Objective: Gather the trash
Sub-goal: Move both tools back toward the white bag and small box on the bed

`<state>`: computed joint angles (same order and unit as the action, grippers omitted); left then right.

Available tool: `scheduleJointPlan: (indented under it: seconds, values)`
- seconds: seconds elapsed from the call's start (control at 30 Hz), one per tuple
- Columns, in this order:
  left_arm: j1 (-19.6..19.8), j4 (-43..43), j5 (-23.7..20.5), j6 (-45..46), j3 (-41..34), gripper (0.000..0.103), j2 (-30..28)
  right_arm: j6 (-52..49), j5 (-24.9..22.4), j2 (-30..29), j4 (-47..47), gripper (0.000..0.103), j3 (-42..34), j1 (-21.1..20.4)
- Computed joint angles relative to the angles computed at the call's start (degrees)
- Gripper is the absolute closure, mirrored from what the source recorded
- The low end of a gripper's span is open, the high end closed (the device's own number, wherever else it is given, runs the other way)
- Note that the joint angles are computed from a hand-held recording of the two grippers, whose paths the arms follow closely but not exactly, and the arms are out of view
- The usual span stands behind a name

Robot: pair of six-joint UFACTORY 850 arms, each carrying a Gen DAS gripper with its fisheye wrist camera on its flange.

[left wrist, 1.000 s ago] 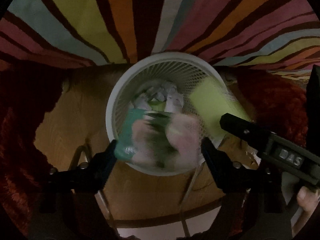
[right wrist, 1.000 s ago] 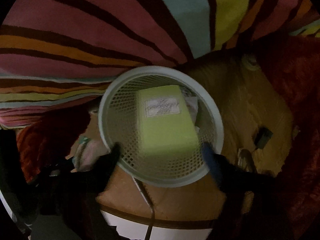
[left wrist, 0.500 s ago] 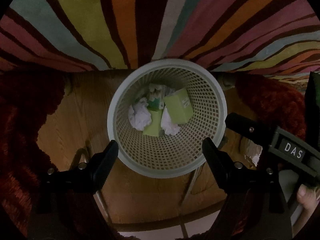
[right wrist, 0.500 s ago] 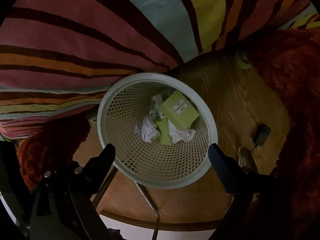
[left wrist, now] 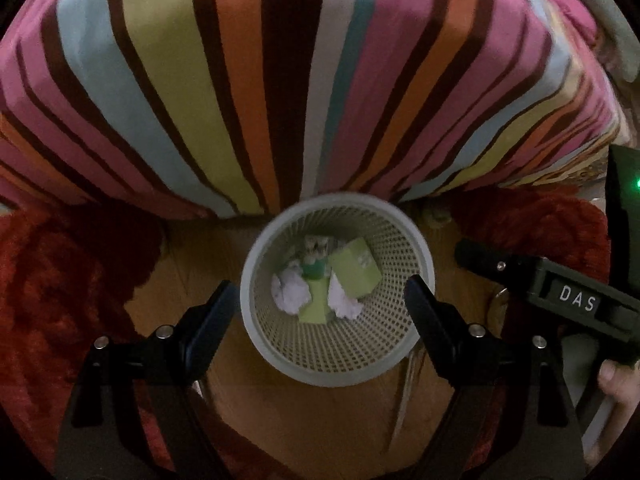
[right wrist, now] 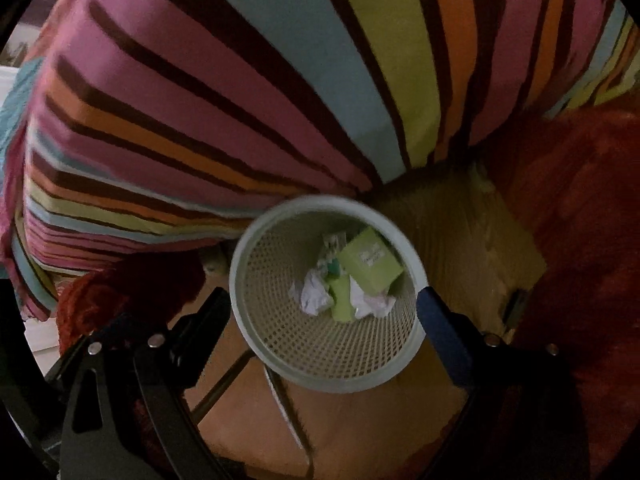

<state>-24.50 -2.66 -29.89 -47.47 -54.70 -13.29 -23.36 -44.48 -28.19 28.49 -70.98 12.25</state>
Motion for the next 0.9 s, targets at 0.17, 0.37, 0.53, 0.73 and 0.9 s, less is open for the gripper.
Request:
scheduleJointPlan:
  seconds: [0.17,0.37,0.53,0.73,0.9]
  values:
    - [-1.28,11.53,1.77,-9.78,0.71,0.020,3.23,-7.25,3.30,3.08,6.78,0.013,1.20,-1.03]
    - [-1.69,30.37,2.27,-26.61,1.51,0.020,7.51,-18.25,5.76,5.66,21.38,0.012,0.59,-3.09]
    - [-0.49,39.30,-0.14,-31.25,-0.94,0.020,7.19,-26.70,8.48,5.54,29.08,0.011,-3.33,-2.93]
    - [2.51,41.08,-0.05,-29.75,-5.11,0.020,4.74,-32.13,9.75,2.53,33.31,0.011,-10.22,-1.97]
    - [4.64,40.70,-0.55,-26.02,-10.24,0.019,1.58,-32.38,10.45,-1.29,32.43,0.011,-17.24,-0.72]
